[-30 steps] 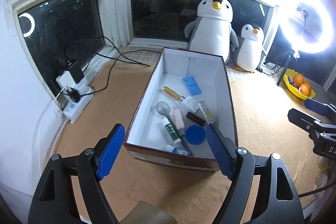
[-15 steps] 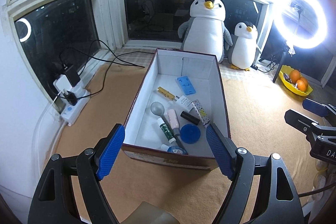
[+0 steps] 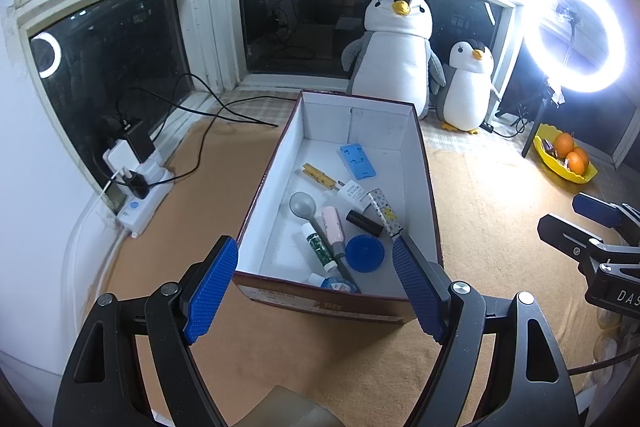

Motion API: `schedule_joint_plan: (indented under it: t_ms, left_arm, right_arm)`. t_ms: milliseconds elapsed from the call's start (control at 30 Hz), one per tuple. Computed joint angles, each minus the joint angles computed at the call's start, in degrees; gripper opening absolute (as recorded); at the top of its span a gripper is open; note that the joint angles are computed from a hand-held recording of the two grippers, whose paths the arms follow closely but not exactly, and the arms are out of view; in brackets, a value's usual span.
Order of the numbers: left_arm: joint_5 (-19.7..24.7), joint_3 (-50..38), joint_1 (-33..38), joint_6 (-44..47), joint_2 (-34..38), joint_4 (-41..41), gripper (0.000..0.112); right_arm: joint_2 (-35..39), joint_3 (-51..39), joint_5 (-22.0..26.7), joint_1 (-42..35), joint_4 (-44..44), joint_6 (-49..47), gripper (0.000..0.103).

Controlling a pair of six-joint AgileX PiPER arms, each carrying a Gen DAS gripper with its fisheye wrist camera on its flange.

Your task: Organize rigid objects

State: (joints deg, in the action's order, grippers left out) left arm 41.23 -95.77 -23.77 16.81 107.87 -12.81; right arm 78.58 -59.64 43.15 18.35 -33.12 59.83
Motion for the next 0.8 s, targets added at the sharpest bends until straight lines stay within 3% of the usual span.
schedule_joint_plan:
  t_ms: [800]
  left_arm:
    - [-0.25,0.24,-0.40,-0.25,-0.14,0.38,0.080]
  right_arm:
    - [-0.21,0.60,-0.31,-0.12,0.56,0.08,0.086]
